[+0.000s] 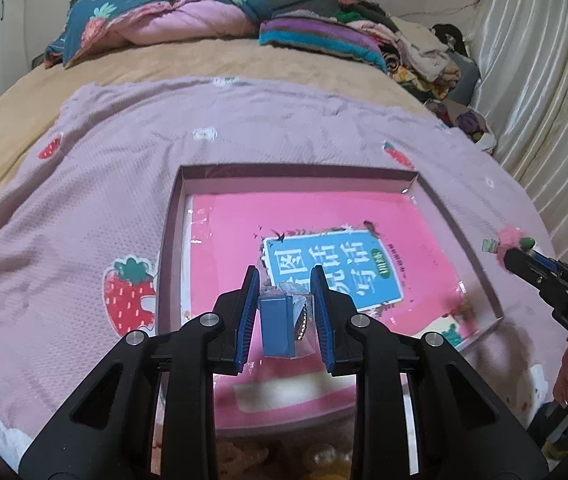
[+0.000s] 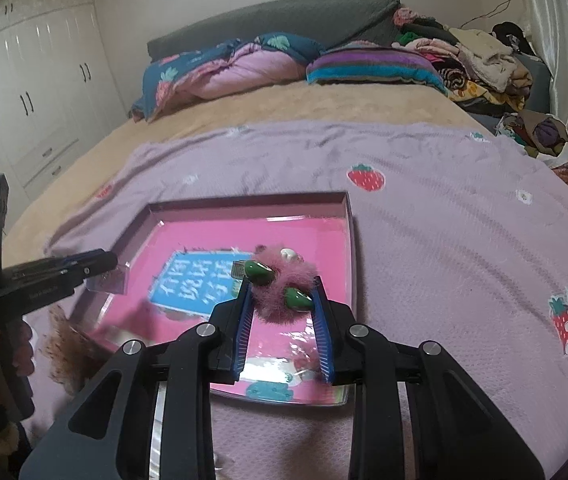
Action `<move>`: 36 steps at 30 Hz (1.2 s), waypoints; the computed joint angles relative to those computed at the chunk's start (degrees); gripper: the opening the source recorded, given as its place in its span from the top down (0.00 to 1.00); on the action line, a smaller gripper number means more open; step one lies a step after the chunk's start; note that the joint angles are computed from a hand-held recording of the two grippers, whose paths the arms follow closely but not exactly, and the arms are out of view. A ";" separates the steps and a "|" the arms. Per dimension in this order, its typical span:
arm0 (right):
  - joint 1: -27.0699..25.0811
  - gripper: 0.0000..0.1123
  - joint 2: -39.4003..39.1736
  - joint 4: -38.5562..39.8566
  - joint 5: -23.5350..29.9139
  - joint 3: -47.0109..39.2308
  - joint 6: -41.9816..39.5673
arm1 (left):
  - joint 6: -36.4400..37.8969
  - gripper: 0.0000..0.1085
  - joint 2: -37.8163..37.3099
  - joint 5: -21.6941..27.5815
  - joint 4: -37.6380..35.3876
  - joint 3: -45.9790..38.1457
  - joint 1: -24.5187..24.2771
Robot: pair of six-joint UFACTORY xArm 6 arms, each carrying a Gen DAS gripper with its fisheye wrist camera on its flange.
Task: Organize jewelry
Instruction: 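Carry both items into the tray and open both tools, then withdraw both tools from the tray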
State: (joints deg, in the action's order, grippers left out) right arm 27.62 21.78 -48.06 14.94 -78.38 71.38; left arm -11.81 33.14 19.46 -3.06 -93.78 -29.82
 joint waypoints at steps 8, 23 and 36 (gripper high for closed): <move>-0.19 0.76 2.64 4.65 -0.04 -0.10 -3.76 | -0.66 0.83 2.36 2.21 -0.18 -2.02 0.39; 0.08 0.71 3.14 7.79 0.17 0.87 -5.47 | -5.63 0.55 -3.49 -0.62 4.16 4.98 1.17; 1.55 0.37 -5.65 -11.15 3.13 6.55 13.24 | -11.63 0.28 -13.77 -4.58 8.08 15.53 1.69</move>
